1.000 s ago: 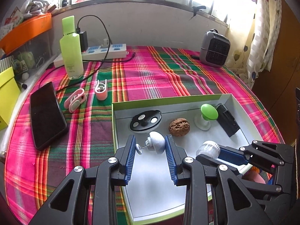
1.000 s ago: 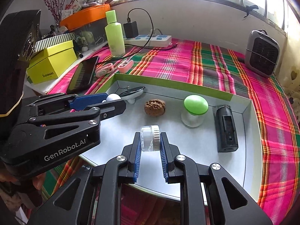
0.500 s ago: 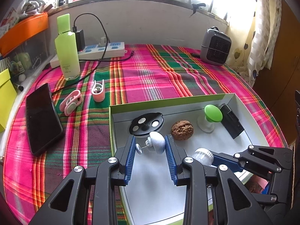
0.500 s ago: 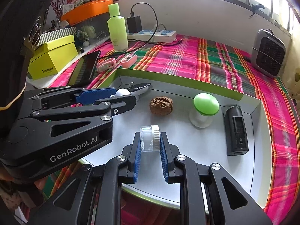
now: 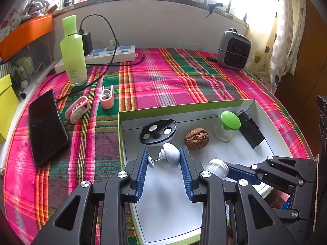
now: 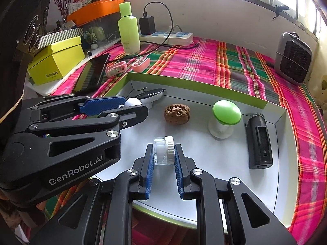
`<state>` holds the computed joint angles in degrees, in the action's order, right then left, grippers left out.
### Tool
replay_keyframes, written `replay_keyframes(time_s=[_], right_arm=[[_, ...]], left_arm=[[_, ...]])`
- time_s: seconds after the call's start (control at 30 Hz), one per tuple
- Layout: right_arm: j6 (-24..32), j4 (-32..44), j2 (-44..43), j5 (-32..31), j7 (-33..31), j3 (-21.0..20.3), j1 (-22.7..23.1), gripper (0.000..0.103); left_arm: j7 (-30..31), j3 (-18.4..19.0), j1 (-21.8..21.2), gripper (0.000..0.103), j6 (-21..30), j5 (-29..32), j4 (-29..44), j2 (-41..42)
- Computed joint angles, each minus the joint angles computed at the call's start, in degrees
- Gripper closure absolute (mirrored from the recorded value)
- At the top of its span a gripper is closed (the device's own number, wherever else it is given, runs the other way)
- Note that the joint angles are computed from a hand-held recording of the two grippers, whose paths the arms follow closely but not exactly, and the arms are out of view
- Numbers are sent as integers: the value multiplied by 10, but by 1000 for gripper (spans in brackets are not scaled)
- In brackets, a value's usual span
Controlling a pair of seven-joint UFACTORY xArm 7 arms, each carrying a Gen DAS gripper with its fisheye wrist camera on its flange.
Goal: Organize objects
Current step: 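Lower the white knob into the box and open left tool, then set the white ribbed cap in the box and open right tool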
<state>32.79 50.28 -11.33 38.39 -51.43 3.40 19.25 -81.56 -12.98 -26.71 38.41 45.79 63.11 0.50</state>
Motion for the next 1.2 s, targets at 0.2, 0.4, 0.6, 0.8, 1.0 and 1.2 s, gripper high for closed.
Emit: replay_keyframes(time_s=[0.2, 0.4, 0.6, 0.8, 1.0, 1.2], right_arm=[[-1, 0, -1, 0, 2, 1, 0, 83], [-3, -1, -1, -1, 3, 1, 1, 83], [-3, -2, -1, 0, 2, 1, 1, 83], [-1, 0, 1, 1, 3, 1, 1, 83], [-2, -1, 1, 0, 3, 2, 0, 83], [-7, -3, -1, -1, 6, 2, 1, 77]], left_arm=[[-1, 0, 1, 73, 0, 3, -3, -1], [-1, -1, 1, 73, 2, 5, -2, -1], [1, 0, 0, 72, 4, 4, -3, -1], [0, -1, 0, 72, 5, 4, -1, 0], [0, 0, -1, 72, 6, 4, 1, 1], [0, 0, 1, 68, -1, -3, -6, -5]])
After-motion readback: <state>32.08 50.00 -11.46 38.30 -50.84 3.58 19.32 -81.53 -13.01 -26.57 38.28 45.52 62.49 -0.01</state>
